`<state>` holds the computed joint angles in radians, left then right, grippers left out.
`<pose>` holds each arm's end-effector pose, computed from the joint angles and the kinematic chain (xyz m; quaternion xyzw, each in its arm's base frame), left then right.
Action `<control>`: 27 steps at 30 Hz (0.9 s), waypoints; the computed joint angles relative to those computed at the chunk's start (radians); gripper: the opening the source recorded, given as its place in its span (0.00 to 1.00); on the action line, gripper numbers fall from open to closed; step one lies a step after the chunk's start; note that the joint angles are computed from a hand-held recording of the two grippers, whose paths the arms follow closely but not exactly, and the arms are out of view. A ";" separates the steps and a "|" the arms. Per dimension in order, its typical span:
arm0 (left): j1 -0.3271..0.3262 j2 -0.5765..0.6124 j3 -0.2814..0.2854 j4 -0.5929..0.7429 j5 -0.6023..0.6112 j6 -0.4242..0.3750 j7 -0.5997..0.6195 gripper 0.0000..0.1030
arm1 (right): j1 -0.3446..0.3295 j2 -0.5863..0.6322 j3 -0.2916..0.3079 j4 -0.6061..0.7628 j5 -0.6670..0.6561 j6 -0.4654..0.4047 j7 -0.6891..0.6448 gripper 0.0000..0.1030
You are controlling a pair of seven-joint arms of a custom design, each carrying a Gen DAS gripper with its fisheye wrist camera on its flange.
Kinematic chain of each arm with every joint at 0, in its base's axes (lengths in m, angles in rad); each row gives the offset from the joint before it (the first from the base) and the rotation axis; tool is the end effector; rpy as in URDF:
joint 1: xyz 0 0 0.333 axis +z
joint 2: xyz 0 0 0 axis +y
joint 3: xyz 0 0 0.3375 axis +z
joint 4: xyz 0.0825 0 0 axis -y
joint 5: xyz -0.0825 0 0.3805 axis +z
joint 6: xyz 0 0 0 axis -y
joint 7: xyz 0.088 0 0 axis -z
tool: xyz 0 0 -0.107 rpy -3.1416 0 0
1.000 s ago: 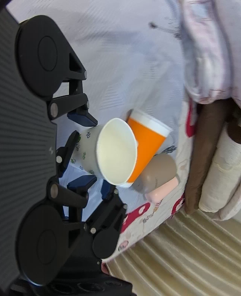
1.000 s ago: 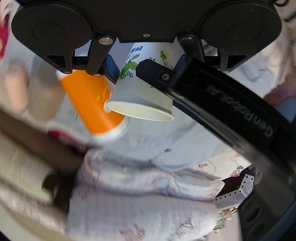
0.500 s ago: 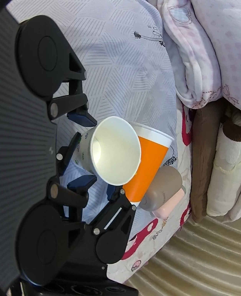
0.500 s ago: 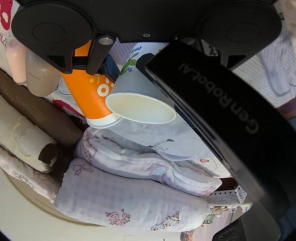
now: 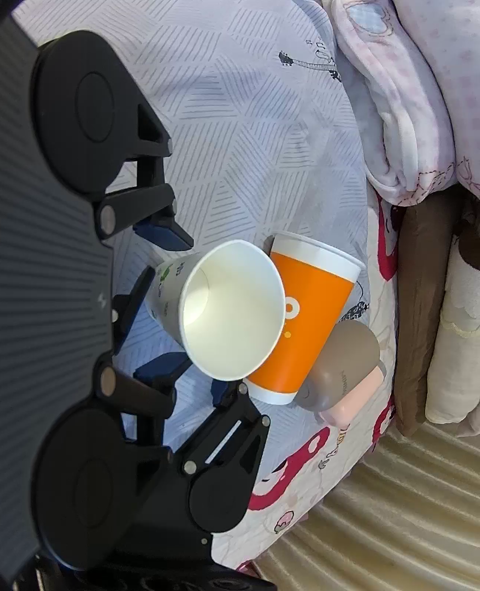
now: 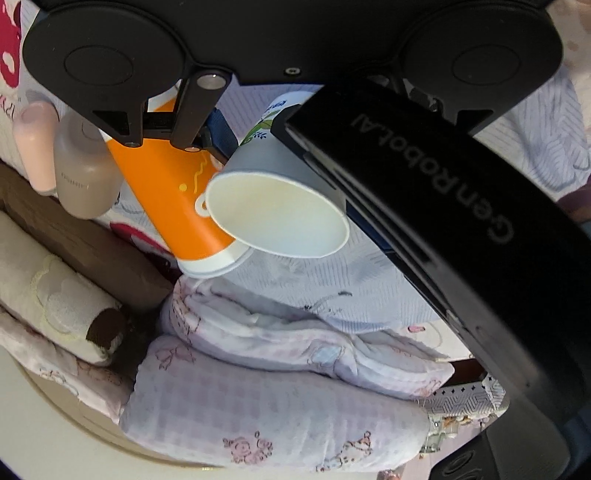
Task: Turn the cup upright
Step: 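Set the white cup on the sheet and open the right gripper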
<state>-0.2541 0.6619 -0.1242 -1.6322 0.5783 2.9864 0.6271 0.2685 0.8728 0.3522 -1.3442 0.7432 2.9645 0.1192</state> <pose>0.6819 -0.2921 0.3295 -0.6876 0.6352 -0.3189 0.1482 0.7143 0.3455 0.3039 -0.8798 0.1875 -0.2011 0.3878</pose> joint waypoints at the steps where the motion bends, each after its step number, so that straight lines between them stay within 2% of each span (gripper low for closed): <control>1: 0.003 -0.003 -0.003 -0.004 -0.003 -0.001 0.000 0.60 | 0.012 -0.007 -0.022 -0.001 -0.008 -0.016 0.027 0.69; 3: 0.012 -0.014 -0.011 -0.020 -0.015 0.009 -0.008 0.61 | 0.048 -0.025 -0.085 -0.004 -0.036 -0.051 0.111 0.69; 6: 0.044 -0.035 -0.047 -0.050 -0.041 0.027 0.001 0.63 | 0.092 -0.058 -0.162 -0.026 -0.083 -0.093 0.245 0.77; 9: 0.100 -0.070 -0.123 -0.072 -0.080 -0.034 0.087 0.63 | 0.168 -0.095 -0.283 -0.056 -0.194 -0.146 0.415 0.78; 12: 0.072 -0.135 -0.084 -0.134 -0.076 -0.031 0.073 0.63 | 0.189 -0.146 -0.323 -0.117 -0.284 -0.179 0.474 0.77; 14: 0.086 -0.175 -0.092 -0.181 -0.091 0.001 0.068 0.63 | 0.182 -0.195 -0.317 -0.172 -0.309 -0.175 0.502 0.77; 15: 0.075 -0.200 -0.076 -0.202 -0.085 0.009 0.051 0.63 | 0.178 -0.223 -0.312 -0.202 -0.312 -0.166 0.526 0.77; 16: 0.054 -0.221 -0.049 -0.218 -0.064 0.016 0.029 0.63 | 0.158 -0.259 -0.289 -0.237 -0.295 -0.169 0.536 0.77; 18: -0.037 -0.269 0.051 -0.238 0.034 0.001 -0.062 0.63 | 0.115 -0.326 -0.242 -0.307 -0.250 -0.159 0.531 0.77; 20: -0.093 -0.306 0.103 -0.248 0.138 -0.032 -0.161 0.63 | 0.077 -0.391 -0.200 -0.382 -0.186 -0.120 0.513 0.77; 24: -0.161 -0.386 0.143 -0.289 0.321 -0.094 -0.373 0.63 | 0.042 -0.478 -0.164 -0.466 -0.072 -0.085 0.523 0.77; 27: -0.192 -0.446 0.142 -0.329 0.447 -0.148 -0.539 0.63 | 0.015 -0.529 -0.126 -0.519 0.042 -0.028 0.479 0.78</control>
<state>-0.4464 0.2160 0.0178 -1.9614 1.0256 2.8383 0.0884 0.2833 0.3443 0.2257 -1.8633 0.7854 2.9363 0.5984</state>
